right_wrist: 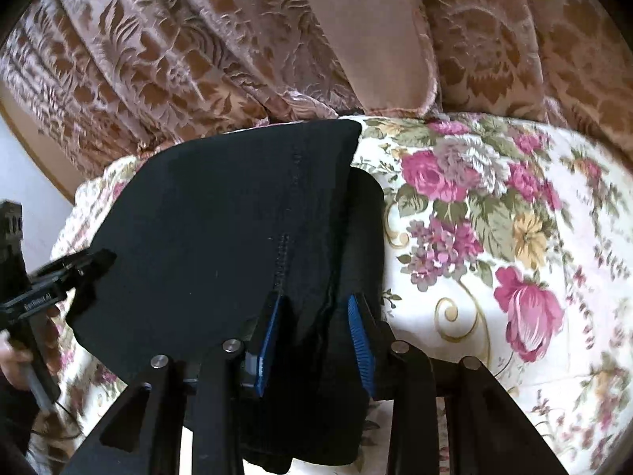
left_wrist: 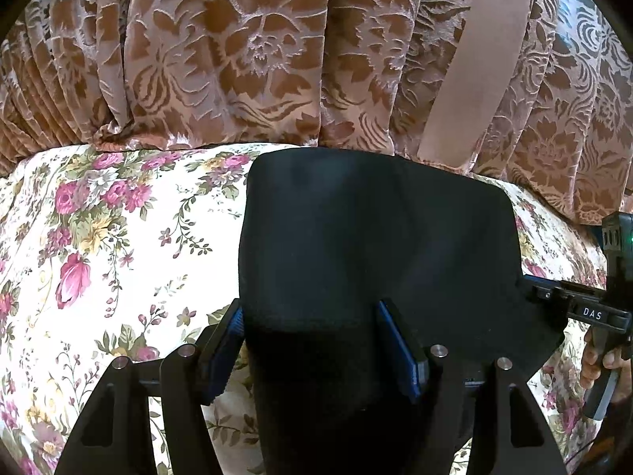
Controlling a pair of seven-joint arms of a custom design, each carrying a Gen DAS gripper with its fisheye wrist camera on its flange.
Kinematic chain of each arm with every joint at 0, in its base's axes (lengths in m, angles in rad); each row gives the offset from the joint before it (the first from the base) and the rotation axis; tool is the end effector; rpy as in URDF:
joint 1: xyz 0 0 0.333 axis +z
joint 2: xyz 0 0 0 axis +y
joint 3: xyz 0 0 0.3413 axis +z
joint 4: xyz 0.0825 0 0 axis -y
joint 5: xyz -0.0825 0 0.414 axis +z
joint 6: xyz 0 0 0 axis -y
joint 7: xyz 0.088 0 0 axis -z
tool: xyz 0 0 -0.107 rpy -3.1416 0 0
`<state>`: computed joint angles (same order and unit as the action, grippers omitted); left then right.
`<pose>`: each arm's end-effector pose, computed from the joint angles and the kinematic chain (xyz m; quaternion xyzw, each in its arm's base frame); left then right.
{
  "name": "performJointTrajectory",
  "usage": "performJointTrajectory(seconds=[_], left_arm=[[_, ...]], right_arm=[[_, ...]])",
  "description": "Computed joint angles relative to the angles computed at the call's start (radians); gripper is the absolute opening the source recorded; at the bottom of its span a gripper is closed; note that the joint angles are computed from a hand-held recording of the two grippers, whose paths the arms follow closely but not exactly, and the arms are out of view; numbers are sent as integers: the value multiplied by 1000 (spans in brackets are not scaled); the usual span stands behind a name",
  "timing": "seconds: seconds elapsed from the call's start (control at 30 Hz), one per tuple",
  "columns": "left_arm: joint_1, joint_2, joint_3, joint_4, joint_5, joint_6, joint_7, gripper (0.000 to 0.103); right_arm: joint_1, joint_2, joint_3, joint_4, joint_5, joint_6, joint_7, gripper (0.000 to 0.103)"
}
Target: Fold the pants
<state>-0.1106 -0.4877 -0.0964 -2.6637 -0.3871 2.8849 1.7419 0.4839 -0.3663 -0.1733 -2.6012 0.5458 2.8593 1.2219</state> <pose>0.4293 -0.0695 0.4780 -0.6462 0.6758 -0.3081 0.1756 0.4488 0.1124 0.4451 -0.7201 0.6062 -0.0806 0.3278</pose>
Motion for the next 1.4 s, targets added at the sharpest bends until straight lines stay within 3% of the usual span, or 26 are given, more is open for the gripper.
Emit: performJointTrajectory(seconds=[0.17, 0.4, 0.63, 0.73, 0.9, 1.0, 1.17, 1.23, 1.4], left_arm=[[-4, 2, 4, -3, -1, 10, 8, 68], [1, -1, -1, -8, 3, 16, 3, 68], [80, -58, -81, -32, 89, 16, -89, 68], [114, -136, -117, -68, 141, 19, -143, 68], [103, -284, -116, -132, 160, -23, -203, 68], [96, -389, -137, -174, 171, -66, -252, 68], [66, -564, -163, -242, 193, -169, -334, 73], [50, -629, -168, -265, 199, -219, -365, 73], [23, -773, -187, -299, 232, -357, -424, 79]], right_arm=[[45, -5, -38, -14, 88, 33, -49, 35], [32, -9, -14, -29, 75, 69, -11, 35], [4, -10, 18, -39, -30, 101, 102, 35], [-64, -30, 90, -50, -139, 117, 224, 35], [-274, -136, 324, -95, -381, 133, 459, 35], [-352, -222, 431, -135, -467, 141, 569, 35], [-406, -364, 542, -195, -524, 106, 754, 35], [-411, -421, 581, -210, -548, 50, 813, 35], [-373, -541, 637, -245, -589, -57, 949, 35]])
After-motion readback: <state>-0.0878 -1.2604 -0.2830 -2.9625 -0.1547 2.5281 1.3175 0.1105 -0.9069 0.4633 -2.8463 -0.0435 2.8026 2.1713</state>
